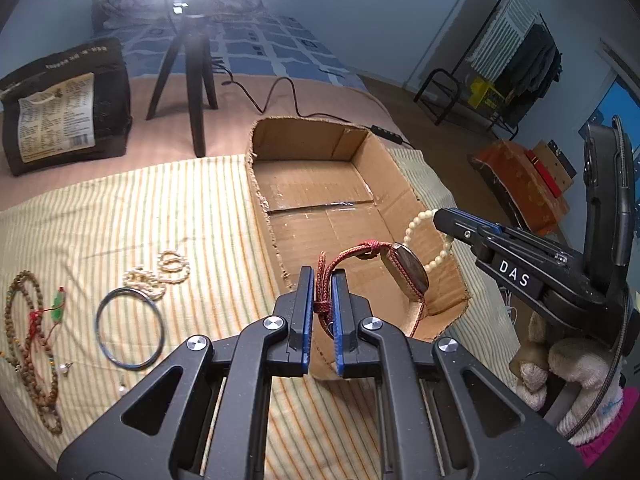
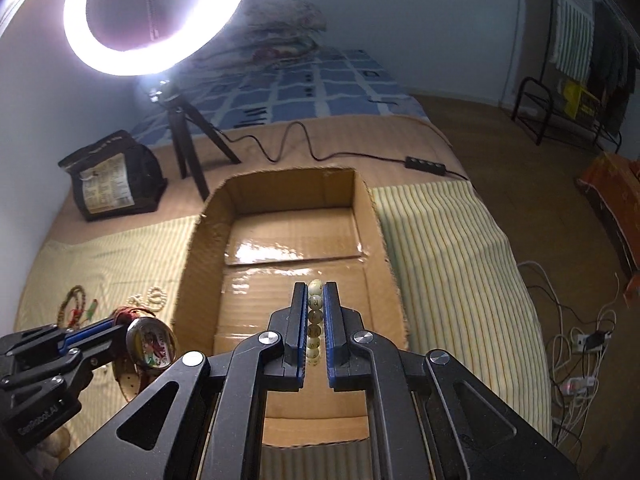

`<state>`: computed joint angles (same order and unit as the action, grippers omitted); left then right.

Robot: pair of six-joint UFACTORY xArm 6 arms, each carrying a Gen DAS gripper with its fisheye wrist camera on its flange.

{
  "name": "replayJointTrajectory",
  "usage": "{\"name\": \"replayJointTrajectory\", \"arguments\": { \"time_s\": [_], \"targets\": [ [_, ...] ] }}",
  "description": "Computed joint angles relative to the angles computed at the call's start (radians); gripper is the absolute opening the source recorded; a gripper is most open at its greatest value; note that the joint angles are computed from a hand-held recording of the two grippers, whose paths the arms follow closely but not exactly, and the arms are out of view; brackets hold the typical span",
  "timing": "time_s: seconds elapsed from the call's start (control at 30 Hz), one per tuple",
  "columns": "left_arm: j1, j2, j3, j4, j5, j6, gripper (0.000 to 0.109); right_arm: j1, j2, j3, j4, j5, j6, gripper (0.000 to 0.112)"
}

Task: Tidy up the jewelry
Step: 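Carry the watch with the left tool while the right tool carries the bracelet into the box, then open the left tool to drop the watch while the right tool releases the bracelet in the box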

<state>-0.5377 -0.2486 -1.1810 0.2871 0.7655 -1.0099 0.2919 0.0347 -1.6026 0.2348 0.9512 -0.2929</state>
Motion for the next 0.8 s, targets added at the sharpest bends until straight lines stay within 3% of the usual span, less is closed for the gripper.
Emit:
{"name": "replayJointTrajectory", "arguments": {
  "time_s": [0.33,0.47,0.53,0.6,0.8],
  "targets": [
    [0.005,0.051,-0.006,-0.083,-0.034,0.066,0.006,-0.017,0.028,-0.016,-0.013,0.038,0.011,0.006],
    [0.007,0.057,-0.006,-0.107,-0.035,0.084,0.013,-0.013,0.029,-0.013,-0.032,0.049,0.012,0.006],
    [0.008,0.057,-0.01,-0.102,-0.023,0.079,0.013,-0.013,0.035,-0.021,-0.038,0.059,0.016,0.01],
    [0.009,0.05,-0.008,-0.097,-0.021,0.077,0.013,-0.015,0.029,-0.014,-0.046,0.051,0.023,0.022],
    [-0.001,0.02,-0.001,-0.046,0.006,0.051,0.013,-0.02,0.02,-0.011,-0.033,0.04,0.028,0.023]
  ]
}}
